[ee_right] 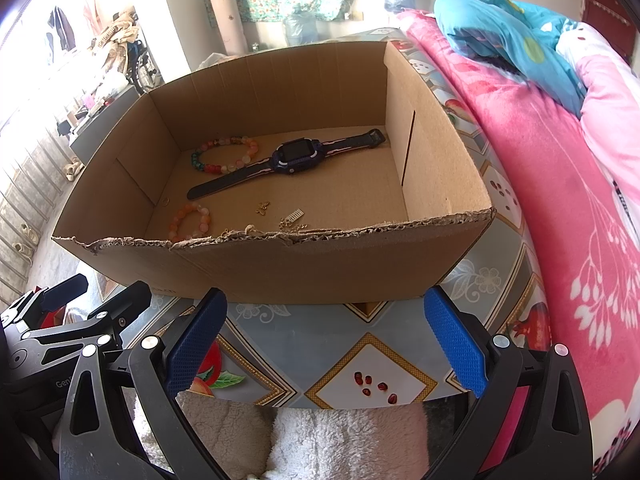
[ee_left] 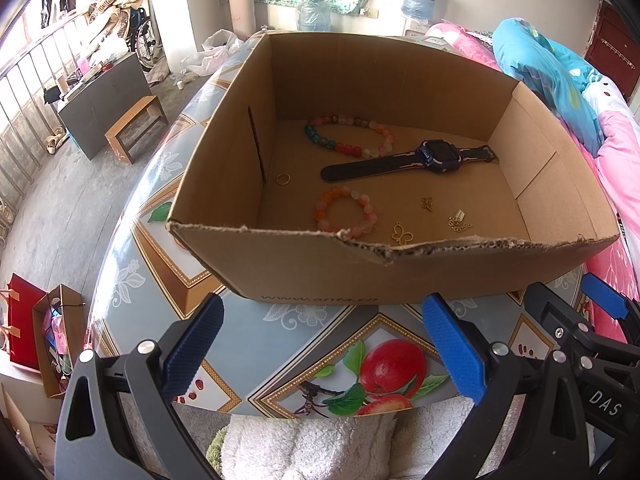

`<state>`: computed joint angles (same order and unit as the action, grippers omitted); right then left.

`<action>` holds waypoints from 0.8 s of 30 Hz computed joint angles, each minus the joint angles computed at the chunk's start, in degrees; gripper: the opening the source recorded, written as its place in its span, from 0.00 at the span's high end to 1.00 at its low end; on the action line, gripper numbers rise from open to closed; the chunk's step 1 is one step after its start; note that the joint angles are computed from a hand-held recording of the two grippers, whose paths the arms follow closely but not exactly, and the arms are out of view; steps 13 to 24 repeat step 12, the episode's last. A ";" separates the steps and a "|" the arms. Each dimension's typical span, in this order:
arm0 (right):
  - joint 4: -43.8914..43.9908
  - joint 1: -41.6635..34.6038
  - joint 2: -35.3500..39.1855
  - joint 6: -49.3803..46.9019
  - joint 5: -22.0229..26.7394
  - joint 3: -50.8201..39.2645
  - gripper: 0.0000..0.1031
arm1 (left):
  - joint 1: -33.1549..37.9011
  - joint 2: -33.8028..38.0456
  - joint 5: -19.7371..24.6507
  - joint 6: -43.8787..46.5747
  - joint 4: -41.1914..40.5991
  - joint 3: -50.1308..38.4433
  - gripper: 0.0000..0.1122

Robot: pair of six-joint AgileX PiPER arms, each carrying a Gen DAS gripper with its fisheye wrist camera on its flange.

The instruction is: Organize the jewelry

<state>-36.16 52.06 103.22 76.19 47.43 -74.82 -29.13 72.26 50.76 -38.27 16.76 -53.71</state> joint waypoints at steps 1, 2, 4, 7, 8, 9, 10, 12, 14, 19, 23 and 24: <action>0.01 0.04 0.07 -0.02 0.05 -0.14 0.08 | -0.17 -0.07 0.15 -0.26 0.15 -0.01 0.13; 0.01 0.12 0.11 0.00 0.19 -0.30 0.08 | -0.32 -0.15 0.28 -0.50 0.29 -0.01 0.13; 0.04 0.11 0.08 0.05 0.18 -0.22 0.08 | -0.41 -0.15 0.24 -0.64 0.34 0.04 0.13; 0.09 0.22 0.20 0.01 0.40 -0.48 0.08 | -0.26 -0.16 0.38 -0.37 0.08 -0.04 0.13; 0.14 0.25 0.28 -0.05 0.47 -0.67 0.08 | -0.26 -0.17 0.36 -0.40 0.01 -0.04 0.13; 0.05 0.28 0.24 0.13 0.45 -0.55 0.08 | -0.33 -0.19 0.42 -0.52 0.03 -0.05 0.13; 0.01 0.30 0.24 0.20 0.47 -0.54 0.08 | -0.47 -0.08 0.31 -0.83 0.18 0.00 0.13; 0.13 0.33 0.31 0.17 0.50 -0.68 0.08 | -0.49 -0.20 0.23 -0.73 0.16 0.07 0.13; 0.13 0.33 0.31 0.17 0.50 -0.68 0.08 | -0.49 -0.20 0.23 -0.73 0.16 0.07 0.13; 0.13 0.33 0.31 0.17 0.50 -0.68 0.08 | -0.49 -0.20 0.23 -0.73 0.16 0.07 0.13; 0.13 0.33 0.31 0.17 0.50 -0.68 0.08 | -0.49 -0.20 0.23 -0.73 0.16 0.07 0.13; 0.13 0.33 0.31 0.17 0.50 -0.68 0.08 | -0.49 -0.20 0.23 -0.73 0.16 0.07 0.13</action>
